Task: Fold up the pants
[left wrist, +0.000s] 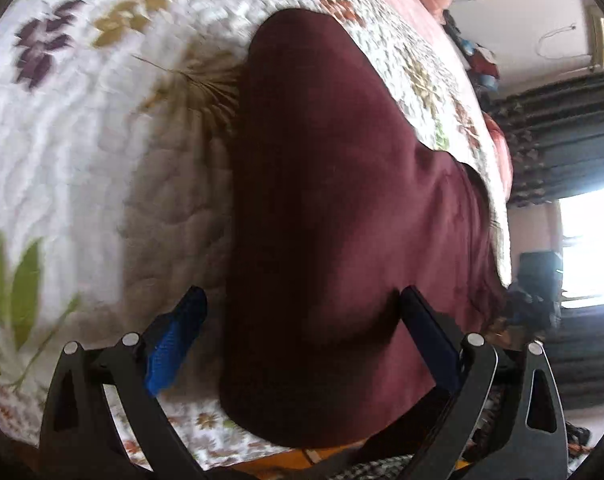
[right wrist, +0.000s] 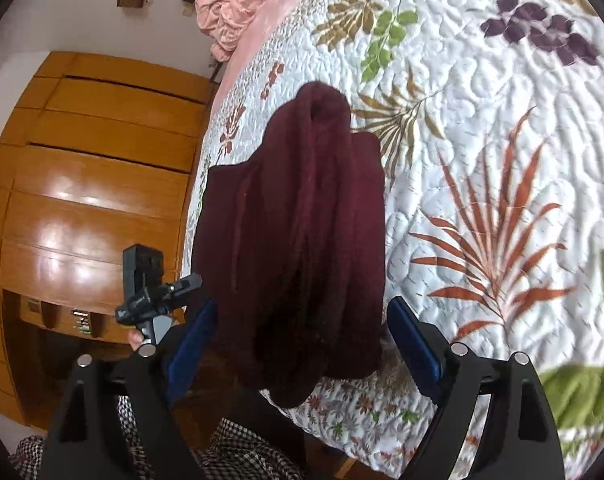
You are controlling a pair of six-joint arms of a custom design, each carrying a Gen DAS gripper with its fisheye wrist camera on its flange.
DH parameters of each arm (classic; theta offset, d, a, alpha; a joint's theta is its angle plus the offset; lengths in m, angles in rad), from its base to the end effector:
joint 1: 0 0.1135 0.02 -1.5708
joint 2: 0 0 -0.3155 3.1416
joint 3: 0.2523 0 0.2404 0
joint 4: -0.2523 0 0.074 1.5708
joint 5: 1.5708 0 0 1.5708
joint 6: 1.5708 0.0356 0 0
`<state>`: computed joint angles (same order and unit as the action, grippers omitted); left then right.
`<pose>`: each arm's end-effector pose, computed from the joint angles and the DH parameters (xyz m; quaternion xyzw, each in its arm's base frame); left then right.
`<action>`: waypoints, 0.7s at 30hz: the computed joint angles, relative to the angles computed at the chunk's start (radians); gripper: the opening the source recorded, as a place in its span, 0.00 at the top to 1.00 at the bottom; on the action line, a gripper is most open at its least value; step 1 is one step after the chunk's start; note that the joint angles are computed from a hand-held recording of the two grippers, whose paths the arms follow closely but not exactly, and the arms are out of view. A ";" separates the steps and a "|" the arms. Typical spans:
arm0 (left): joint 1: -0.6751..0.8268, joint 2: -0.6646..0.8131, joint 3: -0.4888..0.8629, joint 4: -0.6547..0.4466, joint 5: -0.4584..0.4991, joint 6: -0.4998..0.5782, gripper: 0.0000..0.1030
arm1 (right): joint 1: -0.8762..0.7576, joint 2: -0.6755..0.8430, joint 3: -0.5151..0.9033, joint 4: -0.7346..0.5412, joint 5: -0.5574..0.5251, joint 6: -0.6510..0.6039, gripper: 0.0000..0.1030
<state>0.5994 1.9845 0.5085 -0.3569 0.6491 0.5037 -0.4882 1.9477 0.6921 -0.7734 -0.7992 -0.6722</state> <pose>0.1790 0.0962 0.0775 -0.0866 0.9366 -0.3342 0.0602 0.2077 -0.0814 0.1155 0.0056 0.9015 0.4316 0.0327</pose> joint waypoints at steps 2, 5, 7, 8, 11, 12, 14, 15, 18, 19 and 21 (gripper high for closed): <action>-0.022 0.054 0.028 -0.039 0.036 0.023 0.08 | 0.026 0.033 0.004 0.026 -0.003 0.010 0.15; -0.044 0.081 0.029 -0.017 0.047 0.004 0.08 | 0.069 0.084 0.004 0.075 -0.020 0.036 0.15; -0.051 0.090 0.032 -0.017 0.056 -0.005 0.08 | 0.093 0.103 0.000 0.105 -0.036 0.042 0.15; -0.052 0.093 0.034 -0.022 0.060 -0.003 0.08 | 0.088 0.092 -0.014 0.103 -0.036 0.028 0.15; -0.028 0.102 0.050 -0.049 0.052 0.018 0.17 | 0.109 0.108 -0.010 0.126 -0.053 0.049 0.15; -0.026 0.098 0.048 -0.049 0.046 0.019 0.18 | 0.112 0.109 -0.011 0.136 -0.057 0.055 0.15; -0.016 0.092 0.044 -0.053 0.047 0.027 0.29 | 0.113 0.087 -0.028 0.159 -0.051 0.068 0.21; -0.010 0.083 0.037 -0.046 0.052 0.027 0.33 | 0.117 0.067 -0.038 0.174 -0.040 0.083 0.27; -0.001 0.055 0.015 -0.026 0.073 0.021 0.55 | 0.116 0.034 -0.064 0.212 -0.060 0.102 0.51; 0.003 0.048 0.015 -0.033 0.082 0.028 0.62 | 0.107 0.024 -0.069 0.209 -0.068 0.094 0.57; 0.002 0.020 0.002 -0.025 0.101 0.025 0.67 | 0.092 -0.010 -0.082 0.190 -0.083 0.078 0.59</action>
<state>0.6017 2.0045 0.5103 -0.3815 0.7499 0.5286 -0.3961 1.9378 0.6105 -0.5836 -0.8821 -0.5942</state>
